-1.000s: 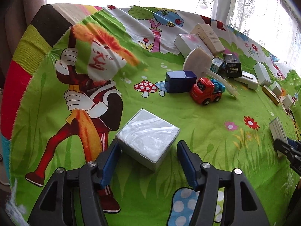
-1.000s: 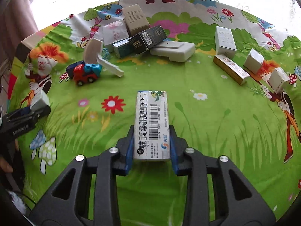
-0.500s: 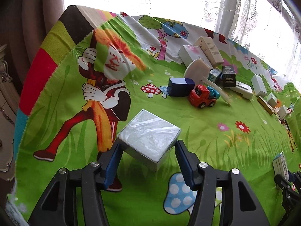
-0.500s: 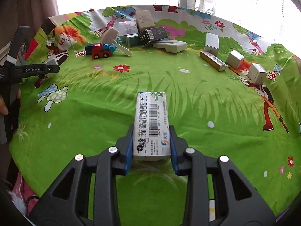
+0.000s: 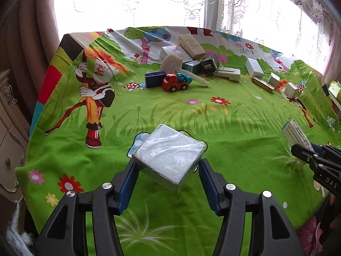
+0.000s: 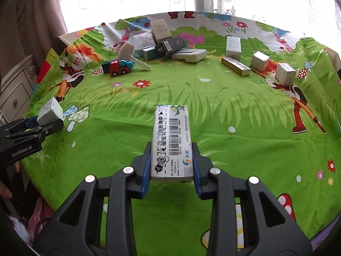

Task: Organize rigid objects
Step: 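Carry the cube and the barcode box over the storage box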

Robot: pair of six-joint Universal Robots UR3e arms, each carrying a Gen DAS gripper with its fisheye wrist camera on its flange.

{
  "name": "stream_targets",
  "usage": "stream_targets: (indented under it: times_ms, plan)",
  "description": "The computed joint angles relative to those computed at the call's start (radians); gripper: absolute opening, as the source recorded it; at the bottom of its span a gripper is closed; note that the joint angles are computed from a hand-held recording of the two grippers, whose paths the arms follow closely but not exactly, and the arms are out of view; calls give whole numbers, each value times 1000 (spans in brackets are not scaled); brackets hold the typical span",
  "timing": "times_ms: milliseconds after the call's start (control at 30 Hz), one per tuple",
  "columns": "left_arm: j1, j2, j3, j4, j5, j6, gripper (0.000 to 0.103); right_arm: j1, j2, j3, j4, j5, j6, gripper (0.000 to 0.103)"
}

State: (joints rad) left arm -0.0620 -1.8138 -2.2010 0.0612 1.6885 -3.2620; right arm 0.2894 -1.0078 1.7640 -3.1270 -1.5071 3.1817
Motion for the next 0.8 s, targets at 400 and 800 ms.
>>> stream_targets:
  times_ms: [400,800]
  plan:
    - [-188,-50,109,-112,26,-6,58,-73,-247,321,-98,63,-28,37]
    - [-355,-132,263,-229,59,4,58,-255,-501,673,-153,146,-65,37]
